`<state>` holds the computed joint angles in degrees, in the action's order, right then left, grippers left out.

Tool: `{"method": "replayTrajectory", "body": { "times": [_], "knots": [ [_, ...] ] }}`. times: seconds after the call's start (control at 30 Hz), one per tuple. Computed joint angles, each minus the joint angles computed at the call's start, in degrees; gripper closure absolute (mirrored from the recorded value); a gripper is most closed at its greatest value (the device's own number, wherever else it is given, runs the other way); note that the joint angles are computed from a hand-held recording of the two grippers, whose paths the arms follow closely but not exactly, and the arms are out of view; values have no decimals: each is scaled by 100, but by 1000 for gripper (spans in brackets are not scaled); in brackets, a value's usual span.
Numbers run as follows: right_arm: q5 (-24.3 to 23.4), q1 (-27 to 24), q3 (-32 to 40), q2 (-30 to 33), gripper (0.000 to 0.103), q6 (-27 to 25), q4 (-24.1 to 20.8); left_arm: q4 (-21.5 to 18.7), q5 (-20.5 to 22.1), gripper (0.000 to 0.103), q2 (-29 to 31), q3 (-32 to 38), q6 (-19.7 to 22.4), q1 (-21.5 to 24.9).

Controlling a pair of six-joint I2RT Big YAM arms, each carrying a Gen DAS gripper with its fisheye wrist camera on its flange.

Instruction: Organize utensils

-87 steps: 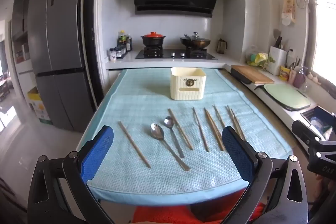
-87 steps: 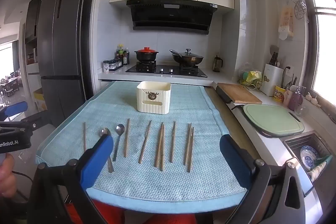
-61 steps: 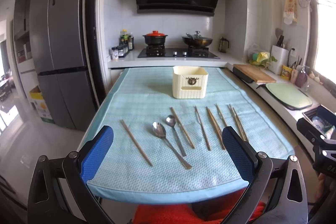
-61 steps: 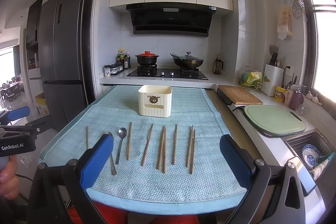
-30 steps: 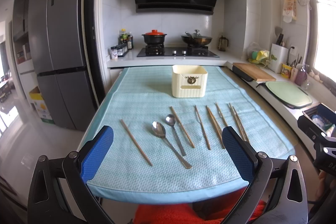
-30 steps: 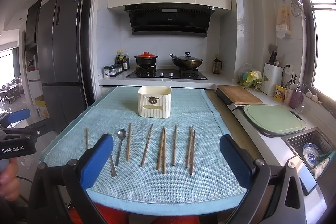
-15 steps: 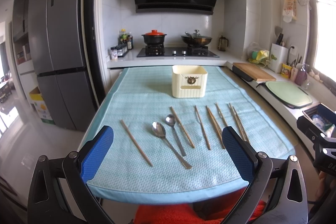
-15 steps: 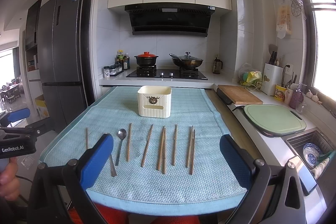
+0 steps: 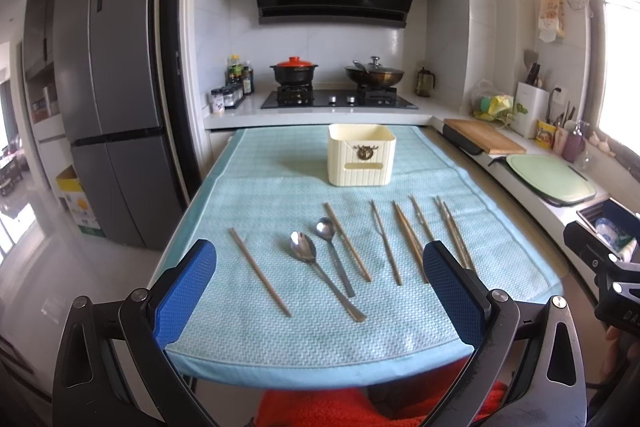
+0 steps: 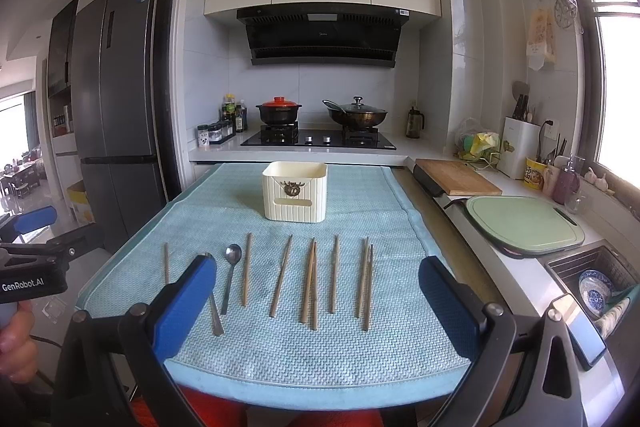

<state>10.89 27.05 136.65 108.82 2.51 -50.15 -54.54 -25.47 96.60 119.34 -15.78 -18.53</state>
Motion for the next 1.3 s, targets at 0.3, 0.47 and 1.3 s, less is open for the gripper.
{"method": "replayTrajectory", "body": {
  "times": [0.3, 0.47, 1.3],
  "knots": [
    [-1, 9, 50, 38, 0, 10, -42, -47, 22, 0, 29, 67, 39, -8],
    [-6, 8, 92, 66, 0, 14, -72, -69, 28, 0, 43, 93, 39, -9],
    [-88, -78, 330, 313, 0, 97, -46, -170, 343, 0, 320, 327, 27, 171]
  ]
}}
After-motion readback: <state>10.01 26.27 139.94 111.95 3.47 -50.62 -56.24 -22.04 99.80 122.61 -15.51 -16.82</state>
